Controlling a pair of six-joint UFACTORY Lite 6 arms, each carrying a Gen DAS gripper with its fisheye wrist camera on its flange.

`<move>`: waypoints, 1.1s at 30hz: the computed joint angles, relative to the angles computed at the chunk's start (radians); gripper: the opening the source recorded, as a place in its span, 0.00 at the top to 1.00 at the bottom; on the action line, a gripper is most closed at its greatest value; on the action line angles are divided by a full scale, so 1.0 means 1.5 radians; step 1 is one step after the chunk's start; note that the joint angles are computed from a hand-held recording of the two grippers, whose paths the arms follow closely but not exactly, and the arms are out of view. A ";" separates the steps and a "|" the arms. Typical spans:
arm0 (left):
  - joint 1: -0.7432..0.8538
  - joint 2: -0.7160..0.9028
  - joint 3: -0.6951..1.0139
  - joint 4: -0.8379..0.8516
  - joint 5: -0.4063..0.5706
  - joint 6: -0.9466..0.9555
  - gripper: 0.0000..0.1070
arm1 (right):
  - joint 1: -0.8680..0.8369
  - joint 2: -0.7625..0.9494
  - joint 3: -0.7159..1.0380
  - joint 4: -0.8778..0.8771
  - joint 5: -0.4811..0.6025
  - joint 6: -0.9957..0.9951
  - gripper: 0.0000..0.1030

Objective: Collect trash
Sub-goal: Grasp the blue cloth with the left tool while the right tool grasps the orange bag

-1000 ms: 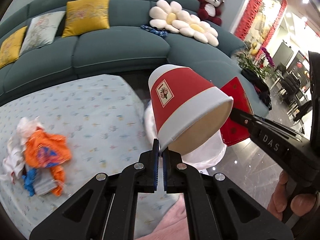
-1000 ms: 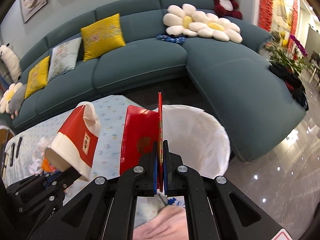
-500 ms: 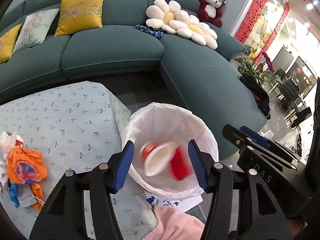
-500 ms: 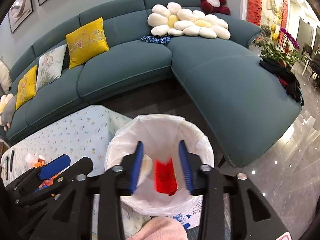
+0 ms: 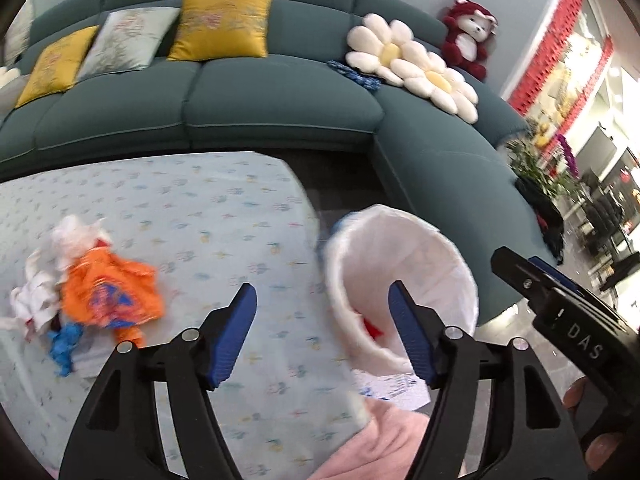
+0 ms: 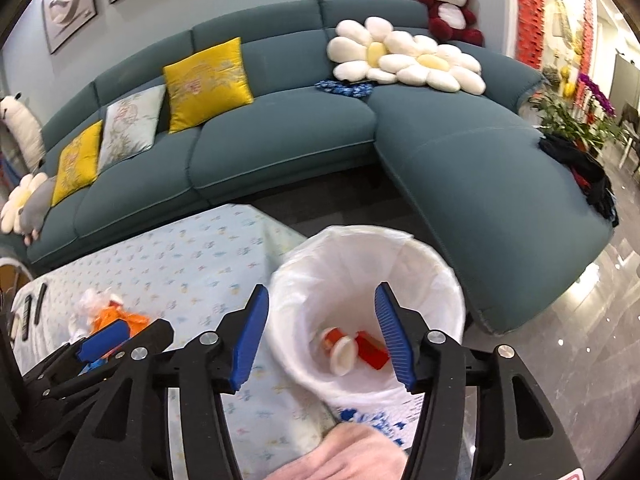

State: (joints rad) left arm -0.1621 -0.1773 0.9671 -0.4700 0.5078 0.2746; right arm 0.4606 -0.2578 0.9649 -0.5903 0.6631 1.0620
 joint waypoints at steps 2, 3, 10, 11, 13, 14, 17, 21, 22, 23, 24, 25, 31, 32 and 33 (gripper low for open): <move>0.052 -0.031 -0.029 -0.023 0.014 0.044 0.35 | 0.045 0.016 0.011 -0.015 0.011 0.038 0.45; 0.076 -0.043 -0.041 -0.033 0.022 0.063 0.35 | 0.065 0.025 0.017 -0.022 0.017 0.054 0.45; 0.315 -0.068 -0.089 -0.126 0.093 0.270 0.33 | 0.195 0.127 0.094 -0.050 0.036 0.145 0.45; 0.346 -0.061 -0.089 -0.135 0.100 0.294 0.33 | 0.216 0.153 0.114 -0.053 0.036 0.158 0.45; 0.409 -0.038 -0.085 -0.158 0.117 0.344 0.33 | 0.240 0.194 0.147 -0.052 0.034 0.167 0.45; 0.437 -0.028 -0.083 -0.163 0.122 0.363 0.33 | 0.251 0.212 0.163 -0.052 0.034 0.170 0.45; 0.511 0.012 -0.071 -0.176 0.133 0.415 0.32 | 0.283 0.277 0.220 -0.051 0.035 0.175 0.45; 0.586 0.078 -0.047 -0.179 0.139 0.469 0.30 | 0.301 0.367 0.304 -0.022 0.019 0.157 0.45; 0.602 0.099 -0.037 -0.175 0.140 0.478 0.30 | 0.302 0.387 0.322 -0.012 0.013 0.151 0.45; 0.616 0.119 -0.031 -0.175 0.138 0.489 0.30 | 0.305 0.418 0.351 0.001 0.008 0.143 0.45; 0.625 0.131 -0.027 -0.175 0.139 0.496 0.30 | 0.306 0.443 0.375 0.015 0.004 0.134 0.45; 0.634 0.152 -0.020 -0.173 0.135 0.503 0.30 | 0.305 0.461 0.393 0.026 0.001 0.125 0.45; 0.649 0.249 0.022 -0.164 0.118 0.514 0.30 | 0.311 0.608 0.556 0.088 0.015 0.063 0.45; 0.651 0.263 0.030 -0.166 0.118 0.516 0.30 | 0.310 0.636 0.589 0.103 0.019 0.049 0.45; 0.652 0.278 0.040 -0.168 0.122 0.520 0.30 | 0.310 0.659 0.617 0.114 0.022 0.039 0.45</move>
